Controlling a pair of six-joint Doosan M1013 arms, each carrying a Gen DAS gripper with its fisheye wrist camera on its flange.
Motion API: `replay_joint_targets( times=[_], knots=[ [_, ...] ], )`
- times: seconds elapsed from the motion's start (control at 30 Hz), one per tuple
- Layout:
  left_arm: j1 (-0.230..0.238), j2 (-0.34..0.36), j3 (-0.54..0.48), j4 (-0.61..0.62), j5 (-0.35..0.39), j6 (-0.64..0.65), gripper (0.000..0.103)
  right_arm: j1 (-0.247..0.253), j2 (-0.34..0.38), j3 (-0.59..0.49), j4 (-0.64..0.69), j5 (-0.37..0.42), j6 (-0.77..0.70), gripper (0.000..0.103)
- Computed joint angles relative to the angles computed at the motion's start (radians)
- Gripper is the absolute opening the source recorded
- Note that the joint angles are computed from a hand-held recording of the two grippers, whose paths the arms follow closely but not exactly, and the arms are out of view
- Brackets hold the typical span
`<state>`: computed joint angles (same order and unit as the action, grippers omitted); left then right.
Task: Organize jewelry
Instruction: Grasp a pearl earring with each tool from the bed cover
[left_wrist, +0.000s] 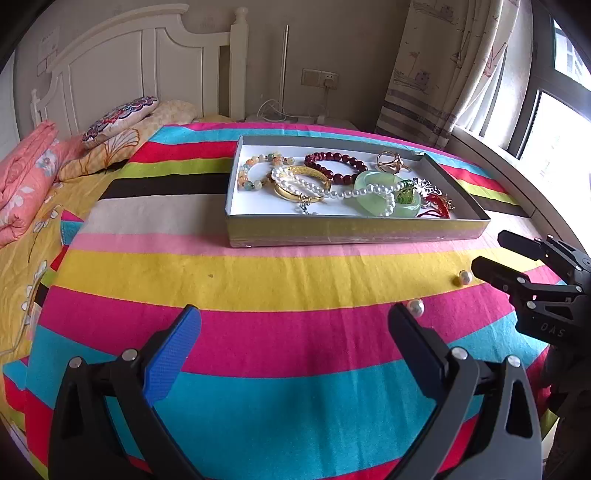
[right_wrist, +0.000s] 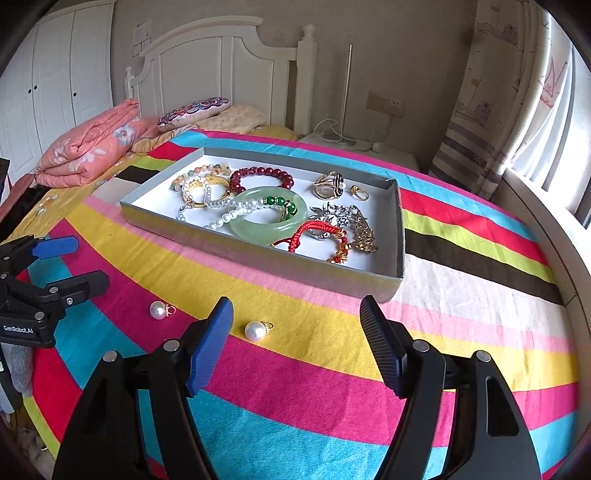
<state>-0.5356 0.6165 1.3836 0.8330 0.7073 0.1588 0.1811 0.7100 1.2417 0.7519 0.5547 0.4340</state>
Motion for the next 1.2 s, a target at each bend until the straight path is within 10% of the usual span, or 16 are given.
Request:
replay_joint_targets(
  times=[0.27,0.5,0.73,0.97,1.13,1.2],
  knots=[
    [0.002,0.000,0.000,-0.006,0.005,-0.001,0.100,0.005,0.014,-0.025,-0.074,0.033,0.061,0.069],
    [-0.008,0.016,-0.030,-0.060,0.013,0.161,0.100,0.009,0.075,-0.140,-0.169,0.232,0.136,0.068],
    [-0.018,0.037,-0.069,-0.127,0.032,0.318,0.100,0.003,0.061,-0.115,-0.127,0.226,0.075,0.028],
    [-0.020,0.075,-0.137,-0.181,0.052,0.443,0.099,0.000,0.050,-0.096,-0.122,0.221,0.063,0.029],
    [-0.008,0.104,-0.184,-0.274,0.022,0.571,0.066,-0.003,0.045,-0.086,-0.116,0.216,0.054,0.026],
    [-0.002,0.098,-0.175,-0.314,-0.029,0.624,0.032,-0.004,0.042,-0.080,-0.115,0.207,0.052,0.016]
  ],
)
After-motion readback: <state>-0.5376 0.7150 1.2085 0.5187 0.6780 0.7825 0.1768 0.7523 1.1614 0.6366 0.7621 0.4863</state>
